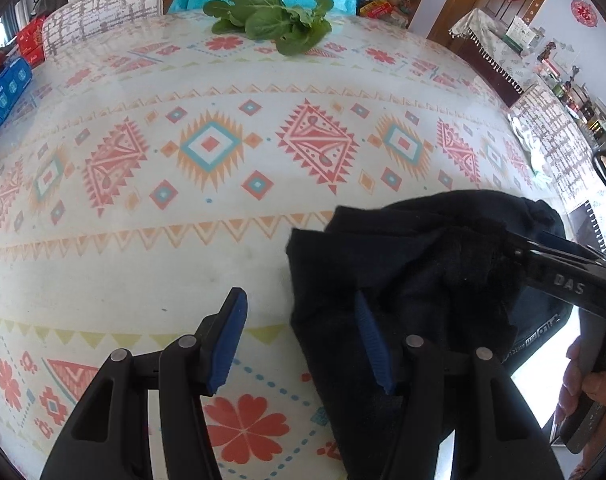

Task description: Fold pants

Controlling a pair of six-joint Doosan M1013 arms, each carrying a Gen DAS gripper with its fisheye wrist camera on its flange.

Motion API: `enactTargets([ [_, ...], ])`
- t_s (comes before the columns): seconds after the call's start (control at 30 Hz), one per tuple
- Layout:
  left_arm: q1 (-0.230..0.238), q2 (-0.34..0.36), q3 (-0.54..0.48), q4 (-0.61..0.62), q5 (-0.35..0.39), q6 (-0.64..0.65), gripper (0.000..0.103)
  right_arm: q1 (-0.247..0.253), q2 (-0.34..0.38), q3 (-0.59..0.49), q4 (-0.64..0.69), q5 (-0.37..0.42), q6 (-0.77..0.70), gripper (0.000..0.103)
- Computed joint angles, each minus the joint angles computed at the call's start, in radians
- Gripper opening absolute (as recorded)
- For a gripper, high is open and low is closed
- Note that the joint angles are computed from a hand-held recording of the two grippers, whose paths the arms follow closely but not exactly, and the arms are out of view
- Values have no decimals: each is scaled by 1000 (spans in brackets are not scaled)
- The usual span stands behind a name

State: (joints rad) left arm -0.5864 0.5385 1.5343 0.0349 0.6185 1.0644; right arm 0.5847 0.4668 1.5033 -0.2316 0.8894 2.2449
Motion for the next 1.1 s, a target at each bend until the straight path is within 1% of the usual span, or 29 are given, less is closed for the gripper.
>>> enactTargets([
  [0.07,7,-6,4,3,1,1,55,2,-28,27,-24,-16,44,95],
  [0.17,16,-8,0,-11,8,18,55,10,-80,86,-18,-71,87,95],
  [0.27,18,1,-14,-21,14,41,55,33,-97,114,-30,-92,109,96],
  [0.3,18,5,-19,-27,19,49,55,43,-97,121,-31,-89,106,96],
  [0.33,18,8,-23,-34,22,58,55,52,-89,117,-30,-69,95,96],
  [0.4,17,10,-28,-49,21,79,55,66,-66,108,-34,-10,75,96],
  [0.43,16,8,-27,-53,18,88,55,70,-60,107,-37,7,72,96],
  [0.47,14,7,-27,-56,14,97,55,67,-66,114,-39,-10,89,96],
  [0.53,12,5,-30,-67,9,113,55,59,-71,110,-29,2,110,96],
  [0.6,8,12,-44,-74,9,135,55,57,-92,125,-67,-19,168,96],
  [0.67,-2,26,-67,-64,18,151,55,57,-104,132,-105,-12,212,96],
  [0.73,-14,42,-94,-45,35,164,55,55,-114,143,-116,-15,245,96],
  [0.77,-25,56,-115,-19,52,164,56,53,-117,151,-113,-18,254,96],
  [0.8,-32,65,-128,4,63,160,59,53,-118,155,-111,-16,261,96],
  [0.87,-49,85,-155,59,76,148,60,57,-115,157,-112,-8,260,96],
  [0.97,-63,116,-198,110,120,137,60,66,-105,155,-106,14,230,96],
  [1.03,-63,127,-213,108,135,138,61,69,-104,160,-100,17,213,96],
  [1.1,-59,129,-216,105,138,140,64,67,-104,164,-93,13,198,96],
])
